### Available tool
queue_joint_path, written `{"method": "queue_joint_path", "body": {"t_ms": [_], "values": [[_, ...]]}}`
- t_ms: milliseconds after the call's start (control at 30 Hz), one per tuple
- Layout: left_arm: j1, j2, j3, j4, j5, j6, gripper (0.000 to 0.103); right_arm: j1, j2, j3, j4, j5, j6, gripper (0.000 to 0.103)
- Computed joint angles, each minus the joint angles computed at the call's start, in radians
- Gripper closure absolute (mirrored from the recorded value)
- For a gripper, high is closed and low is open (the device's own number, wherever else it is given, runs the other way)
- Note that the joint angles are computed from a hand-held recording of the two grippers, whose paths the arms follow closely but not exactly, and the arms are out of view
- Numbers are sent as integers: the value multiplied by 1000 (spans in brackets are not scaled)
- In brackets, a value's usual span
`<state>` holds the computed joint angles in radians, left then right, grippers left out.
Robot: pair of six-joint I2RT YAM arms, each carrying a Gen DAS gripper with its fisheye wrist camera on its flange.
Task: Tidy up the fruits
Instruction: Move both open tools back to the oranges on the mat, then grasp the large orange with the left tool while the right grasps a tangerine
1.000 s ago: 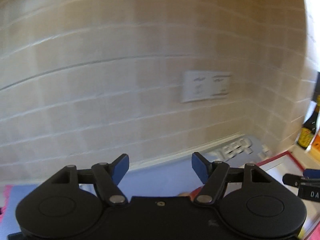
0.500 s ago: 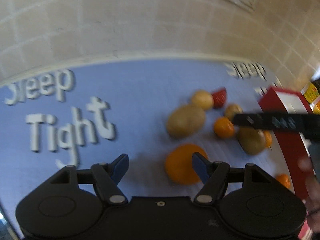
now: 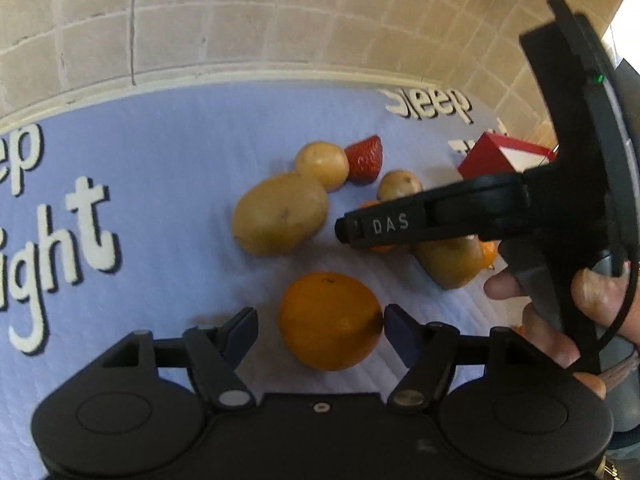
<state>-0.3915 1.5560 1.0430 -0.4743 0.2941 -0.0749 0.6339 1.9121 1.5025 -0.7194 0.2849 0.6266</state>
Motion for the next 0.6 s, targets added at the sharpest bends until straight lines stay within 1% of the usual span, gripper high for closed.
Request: {"method": "queue_joint_path", "body": {"t_ms": [67, 100, 133, 200, 267, 367, 467, 600], "values": [[-10, 11, 0, -3, -3, -4, 21, 2, -11, -15, 8, 0, -1, 53], [-13, 13, -1, -3, -4, -10, 33, 3, -18, -24, 13, 0, 0, 55], [-17, 16, 0, -4, -12, -16, 34, 3, -21, -30, 17, 3, 1, 61], [-22, 11, -2, -3, -22, -15, 35, 4, -36, -49, 22, 9, 8, 61], [-19, 5, 1, -13, -24, -21, 36, -9, -43, -58, 41, -12, 10, 61], [-29, -5, 10, -26, -49, -22, 36, -4, -90, -90, 50, -10, 22, 61], [-35, -32, 30, -39, -68, -3, 36, 1, -172, -130, 62, 9, 32, 61], [-71, -63, 114, -50, -98, 35, 36, 10, -314, -152, 38, 102, 27, 61]]}}
